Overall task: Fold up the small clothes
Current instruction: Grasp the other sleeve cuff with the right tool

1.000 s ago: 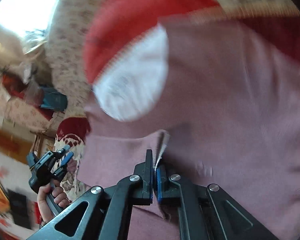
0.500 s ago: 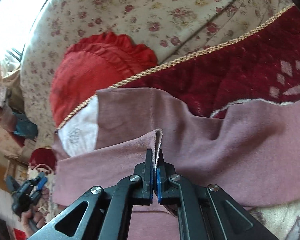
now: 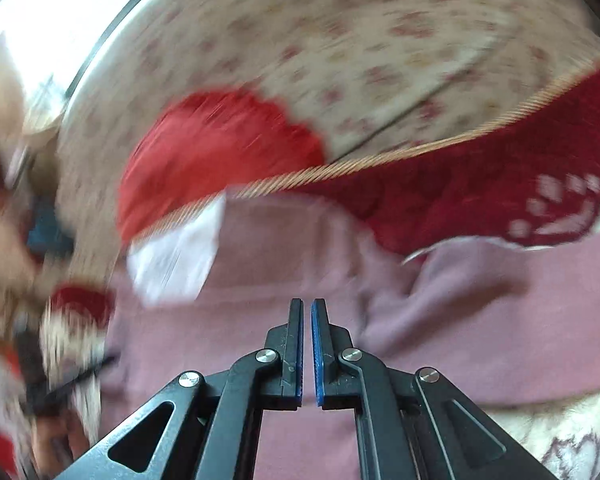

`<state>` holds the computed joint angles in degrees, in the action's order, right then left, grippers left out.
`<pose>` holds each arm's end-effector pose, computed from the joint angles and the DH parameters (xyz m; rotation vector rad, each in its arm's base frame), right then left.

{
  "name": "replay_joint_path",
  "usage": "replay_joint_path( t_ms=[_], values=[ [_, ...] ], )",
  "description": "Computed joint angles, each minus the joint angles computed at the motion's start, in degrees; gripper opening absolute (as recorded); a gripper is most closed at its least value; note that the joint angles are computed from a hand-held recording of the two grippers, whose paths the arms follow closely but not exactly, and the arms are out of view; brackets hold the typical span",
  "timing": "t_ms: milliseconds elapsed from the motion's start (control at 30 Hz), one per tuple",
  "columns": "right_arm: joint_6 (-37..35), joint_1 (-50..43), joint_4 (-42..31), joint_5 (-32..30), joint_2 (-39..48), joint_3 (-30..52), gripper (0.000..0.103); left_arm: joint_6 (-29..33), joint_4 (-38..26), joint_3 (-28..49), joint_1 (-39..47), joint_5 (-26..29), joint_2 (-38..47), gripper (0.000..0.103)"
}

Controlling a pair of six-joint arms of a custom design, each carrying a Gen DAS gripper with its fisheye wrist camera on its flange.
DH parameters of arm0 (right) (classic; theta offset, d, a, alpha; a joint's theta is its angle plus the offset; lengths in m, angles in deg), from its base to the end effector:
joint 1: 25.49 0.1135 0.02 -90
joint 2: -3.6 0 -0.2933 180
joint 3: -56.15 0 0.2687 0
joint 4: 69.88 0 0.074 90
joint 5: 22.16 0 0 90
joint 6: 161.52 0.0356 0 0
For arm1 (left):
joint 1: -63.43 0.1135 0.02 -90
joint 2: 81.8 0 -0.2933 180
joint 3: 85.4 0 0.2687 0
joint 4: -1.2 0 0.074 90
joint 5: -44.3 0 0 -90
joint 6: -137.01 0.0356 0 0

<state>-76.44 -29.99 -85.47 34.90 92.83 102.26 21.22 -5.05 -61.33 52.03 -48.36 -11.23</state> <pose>0.2668 -0.0016 0.1343 -0.2141 2.4750 0.6725 0.1706 -0.0327 0.1080 -0.3329 2.4806 -0.2139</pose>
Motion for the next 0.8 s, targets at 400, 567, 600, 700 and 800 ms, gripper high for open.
replay_joint_path(
  t_ms=[400,567,600,700,800],
  values=[
    [-0.1,5.8,0.6,6.0,7.3,-1.1,0.018,-1.1,5.1,-0.4,-5.8,-2.1,3.4,0.072],
    [0.8,0.6,-0.7,5.7,-6.5,-4.3,0.019,-3.7,4.5,-2.2,-11.6,-6.0,-4.3,0.072],
    [0.3,-2.1,-0.1,6.1,-10.3,-5.4,0.020,-3.7,4.2,-2.1,-14.5,-9.0,-5.3,0.072],
    [-3.4,-14.6,1.5,7.7,-19.8,-8.5,0.022,-2.7,4.8,-1.6,-22.9,-15.3,-6.6,0.072],
    [-7.9,-32.2,4.2,3.1,-19.9,-8.5,0.023,-1.8,6.7,-1.0,-27.5,-16.4,-4.1,0.072]
  ],
)
